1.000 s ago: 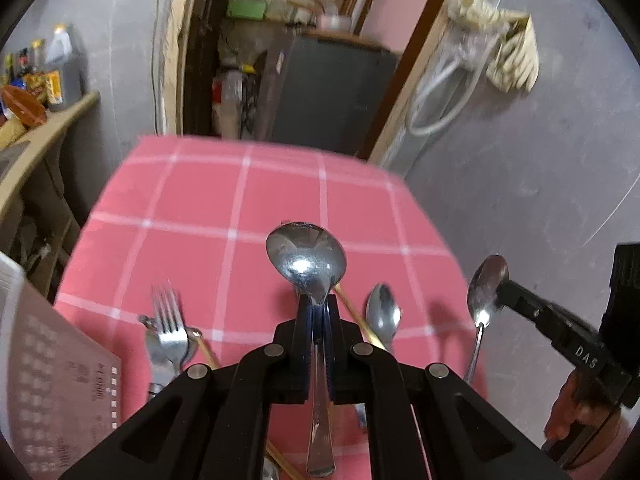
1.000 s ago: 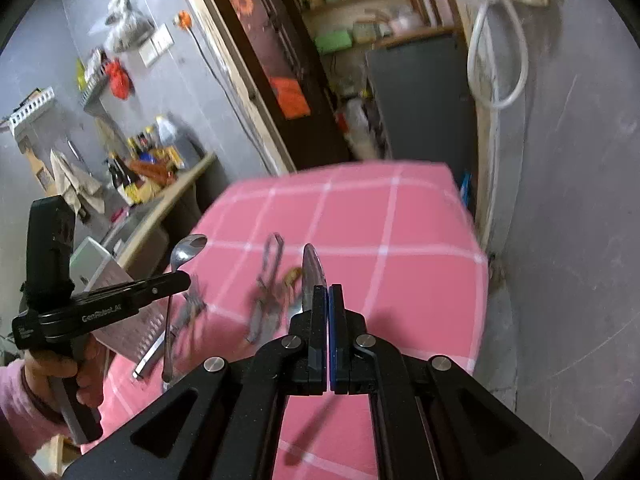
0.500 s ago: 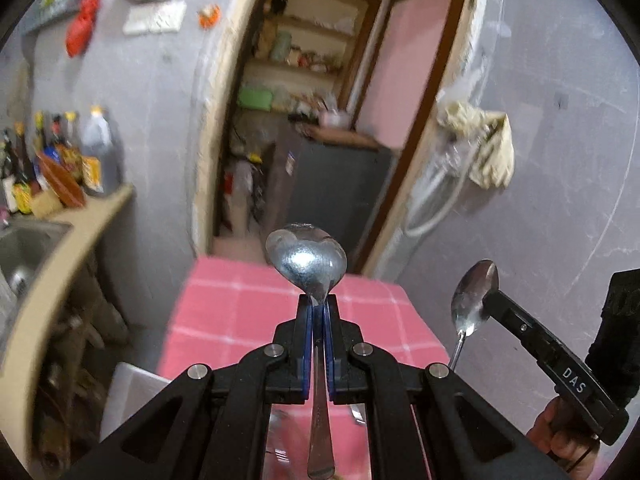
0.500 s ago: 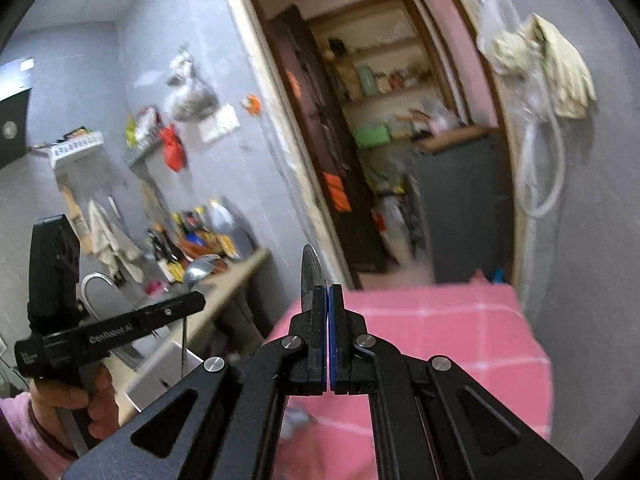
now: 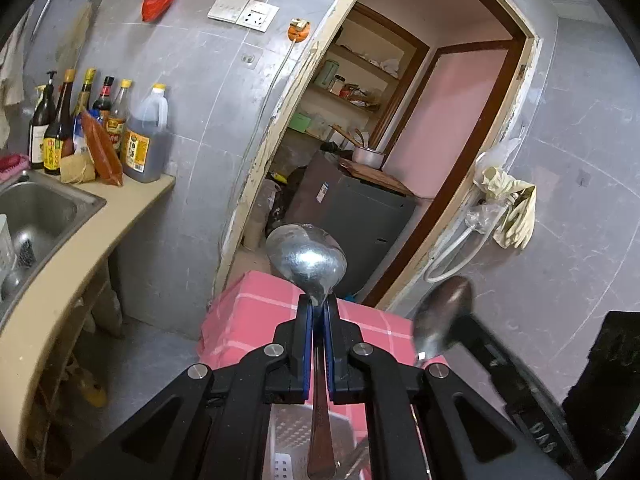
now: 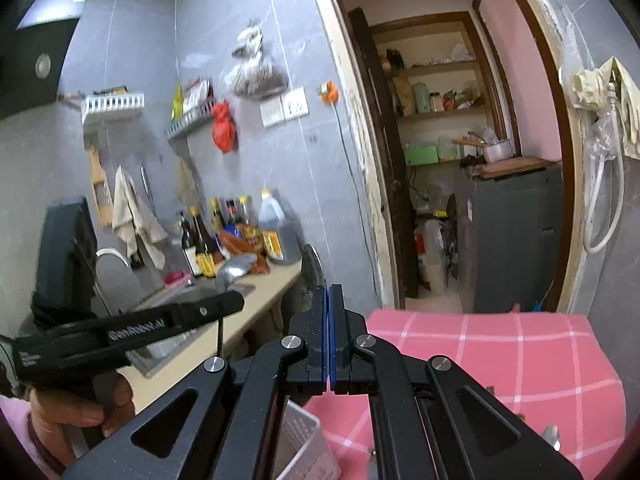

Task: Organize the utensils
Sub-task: 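Carry both held spoons up to the white plastic basket with both tools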

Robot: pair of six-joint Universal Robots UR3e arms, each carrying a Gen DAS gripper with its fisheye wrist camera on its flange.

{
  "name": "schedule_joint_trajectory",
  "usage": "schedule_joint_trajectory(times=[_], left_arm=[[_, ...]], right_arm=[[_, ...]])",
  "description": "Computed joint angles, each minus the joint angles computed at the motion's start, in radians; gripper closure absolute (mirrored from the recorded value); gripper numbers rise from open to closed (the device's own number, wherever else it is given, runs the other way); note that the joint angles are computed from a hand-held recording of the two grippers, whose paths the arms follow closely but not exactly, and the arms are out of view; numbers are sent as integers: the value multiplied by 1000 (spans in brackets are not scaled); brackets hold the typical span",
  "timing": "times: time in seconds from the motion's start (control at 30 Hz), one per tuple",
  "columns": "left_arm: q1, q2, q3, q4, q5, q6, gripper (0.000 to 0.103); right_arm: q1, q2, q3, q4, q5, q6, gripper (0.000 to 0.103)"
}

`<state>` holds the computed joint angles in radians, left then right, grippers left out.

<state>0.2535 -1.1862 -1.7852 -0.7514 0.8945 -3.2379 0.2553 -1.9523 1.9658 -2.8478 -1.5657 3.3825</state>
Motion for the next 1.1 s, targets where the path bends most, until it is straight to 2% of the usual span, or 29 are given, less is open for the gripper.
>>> schedule_joint_trajectory(times=[0.1,0.2,0.5,0.87,1.1], left_arm=[[38,48,-79,23,-50,35,97],[79,97,-126,-14,-91,108,97],[126,198,-127,-263,-115,337,97],[152,280,-132,-437,-106,412,97],[163,322,-119,-517,-89,420,97]], right_arm=[[-18,-28,50,7,43,7,102],[-59,-70,105,22,111,-2,102],[-102,-125,196,60,224,-7,102],[-181,-210,233,163,347,-47,98],[-205,-246,235,230,400,-88,98]])
